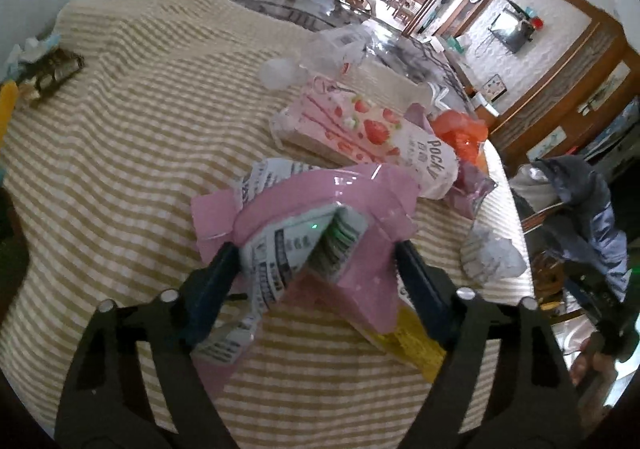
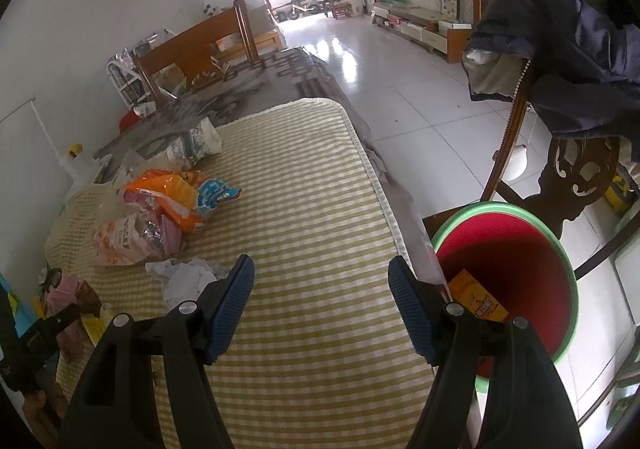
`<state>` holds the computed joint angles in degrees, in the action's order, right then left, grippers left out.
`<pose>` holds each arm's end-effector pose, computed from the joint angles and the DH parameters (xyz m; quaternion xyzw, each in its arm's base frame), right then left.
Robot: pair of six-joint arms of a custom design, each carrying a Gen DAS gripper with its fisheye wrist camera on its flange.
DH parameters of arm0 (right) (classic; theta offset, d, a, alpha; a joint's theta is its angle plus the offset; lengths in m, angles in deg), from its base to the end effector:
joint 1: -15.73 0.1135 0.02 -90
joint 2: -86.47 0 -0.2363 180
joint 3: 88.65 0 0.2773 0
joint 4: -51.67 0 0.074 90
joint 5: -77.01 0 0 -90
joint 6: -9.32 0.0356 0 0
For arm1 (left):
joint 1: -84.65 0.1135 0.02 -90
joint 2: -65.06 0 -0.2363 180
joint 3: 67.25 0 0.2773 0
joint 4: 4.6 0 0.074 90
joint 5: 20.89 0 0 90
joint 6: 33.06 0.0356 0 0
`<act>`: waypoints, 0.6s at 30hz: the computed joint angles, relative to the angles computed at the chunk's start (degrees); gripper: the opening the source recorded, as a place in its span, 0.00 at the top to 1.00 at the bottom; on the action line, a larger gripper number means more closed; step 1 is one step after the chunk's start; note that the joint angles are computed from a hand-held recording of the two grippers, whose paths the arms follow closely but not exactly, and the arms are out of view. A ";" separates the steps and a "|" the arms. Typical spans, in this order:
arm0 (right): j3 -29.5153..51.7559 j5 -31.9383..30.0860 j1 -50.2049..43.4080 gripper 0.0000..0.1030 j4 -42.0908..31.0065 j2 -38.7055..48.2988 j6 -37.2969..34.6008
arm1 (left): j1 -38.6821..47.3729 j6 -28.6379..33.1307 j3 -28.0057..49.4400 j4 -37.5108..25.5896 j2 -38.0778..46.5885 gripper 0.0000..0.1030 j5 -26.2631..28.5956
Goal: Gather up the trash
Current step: 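Grasp the pink wrapper with the left gripper while the right gripper returns over the bed, then hold the pink wrapper in the left gripper while the right gripper grasps the yellow-white carton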
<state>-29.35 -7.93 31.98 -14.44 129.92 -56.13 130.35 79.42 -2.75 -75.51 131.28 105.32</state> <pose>0.1787 0.0488 0.2676 0.0830 0.9360 0.0794 0.3327 0.1775 0.1518 0.2234 -0.1431 0.9298 -0.1740 0.2910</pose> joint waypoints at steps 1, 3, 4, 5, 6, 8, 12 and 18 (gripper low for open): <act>-0.02 -0.07 0.12 0.34 0.07 -0.03 -0.06 | 0.87 0.15 0.12 -0.51 0.22 0.29 1.03; -0.09 -0.03 0.46 0.34 0.11 -0.19 -0.12 | 2.16 -0.25 0.18 -0.14 -0.06 0.35 1.71; -0.10 0.07 0.70 0.34 0.11 -0.24 -0.18 | 1.92 -1.47 0.13 0.69 -0.32 0.37 1.66; -0.08 0.28 1.14 0.34 0.18 -0.22 -0.26 | 2.77 -1.72 0.38 0.81 -0.38 0.40 2.15; -0.06 0.40 1.44 0.34 0.22 -0.21 -0.33 | 4.08 -1.83 0.65 0.78 -0.59 0.41 3.02; -0.02 1.11 2.87 0.34 0.46 -0.26 -0.56 | 6.03 -2.09 0.77 1.14 -1.67 0.42 4.30; 0.34 3.96 7.52 0.34 0.92 0.49 -1.07 | 8.01 -2.37 0.84 2.12 -4.16 0.43 5.64; 2.46 6.59 17.00 0.33 1.33 4.05 -0.28 | 8.88 -1.94 1.80 2.97 -5.18 0.43 6.43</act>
